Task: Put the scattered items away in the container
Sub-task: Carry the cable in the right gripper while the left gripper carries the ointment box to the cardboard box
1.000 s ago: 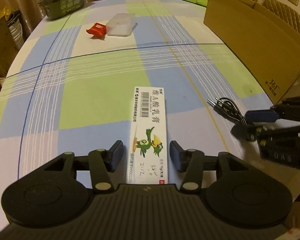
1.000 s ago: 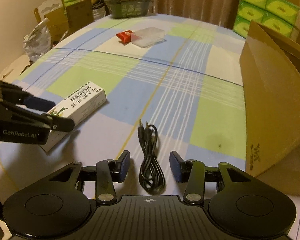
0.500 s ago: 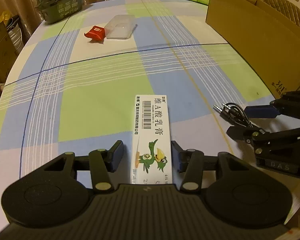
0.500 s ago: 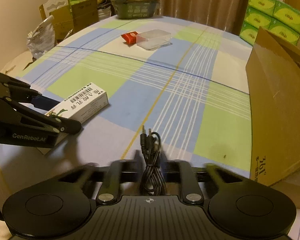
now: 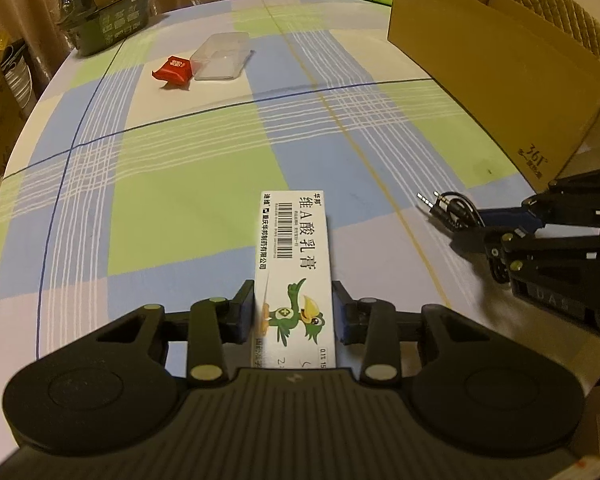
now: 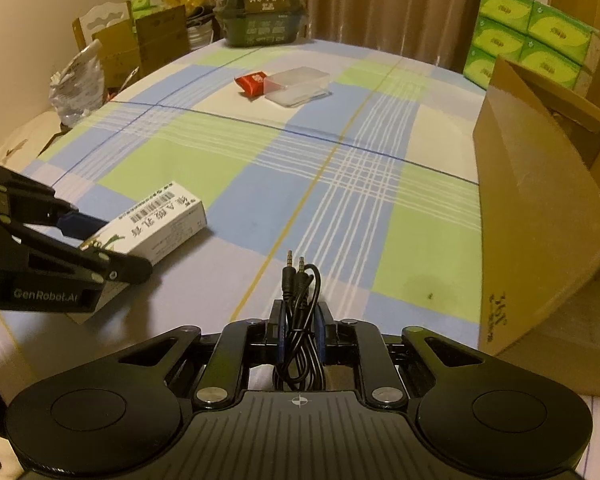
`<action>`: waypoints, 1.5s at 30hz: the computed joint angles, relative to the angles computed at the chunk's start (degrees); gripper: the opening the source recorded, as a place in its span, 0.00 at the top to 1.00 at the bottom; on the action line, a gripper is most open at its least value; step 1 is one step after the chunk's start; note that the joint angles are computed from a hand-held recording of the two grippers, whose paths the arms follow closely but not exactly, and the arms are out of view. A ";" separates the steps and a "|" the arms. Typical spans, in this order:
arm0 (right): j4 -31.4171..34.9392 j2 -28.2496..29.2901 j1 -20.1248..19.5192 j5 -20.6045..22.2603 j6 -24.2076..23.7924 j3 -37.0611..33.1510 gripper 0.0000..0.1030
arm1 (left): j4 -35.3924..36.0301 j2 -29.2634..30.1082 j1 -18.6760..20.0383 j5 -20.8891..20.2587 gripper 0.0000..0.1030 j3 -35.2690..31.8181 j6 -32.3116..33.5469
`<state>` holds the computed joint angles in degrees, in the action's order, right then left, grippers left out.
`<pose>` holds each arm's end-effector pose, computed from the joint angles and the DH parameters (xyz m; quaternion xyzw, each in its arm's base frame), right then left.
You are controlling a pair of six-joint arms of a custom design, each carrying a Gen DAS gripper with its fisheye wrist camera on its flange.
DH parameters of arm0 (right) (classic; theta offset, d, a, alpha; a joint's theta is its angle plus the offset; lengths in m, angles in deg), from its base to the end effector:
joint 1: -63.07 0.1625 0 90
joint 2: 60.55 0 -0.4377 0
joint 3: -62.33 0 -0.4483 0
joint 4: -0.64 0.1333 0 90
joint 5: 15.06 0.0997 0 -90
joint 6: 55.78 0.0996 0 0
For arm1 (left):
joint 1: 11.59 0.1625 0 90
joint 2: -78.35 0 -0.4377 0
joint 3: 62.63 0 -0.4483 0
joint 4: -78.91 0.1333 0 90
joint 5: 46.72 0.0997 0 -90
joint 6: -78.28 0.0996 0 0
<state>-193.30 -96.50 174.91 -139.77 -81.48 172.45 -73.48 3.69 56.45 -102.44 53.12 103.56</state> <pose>0.2957 -0.5320 -0.0334 0.3017 -0.8751 0.2353 0.2964 -0.0399 -0.6055 0.2495 0.3264 0.8823 -0.1681 0.2946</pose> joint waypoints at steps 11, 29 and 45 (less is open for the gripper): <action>-2.00 -2.29 1.80 -0.65 1.25 2.21 0.89 | 1.23 -3.47 -2.02 -0.54 0.68 3.13 -3.40; -7.36 -5.82 4.79 -2.69 2.23 6.37 0.89 | 1.67 -8.78 -5.90 -1.31 0.68 7.19 -5.98; -13.10 -9.71 5.42 -4.87 1.05 8.82 0.89 | 1.27 -10.03 -9.34 -2.39 0.68 8.24 -5.79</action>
<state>-206.40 -106.20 180.33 -144.64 -80.43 181.27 -72.21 -6.33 47.12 -104.83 61.36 97.76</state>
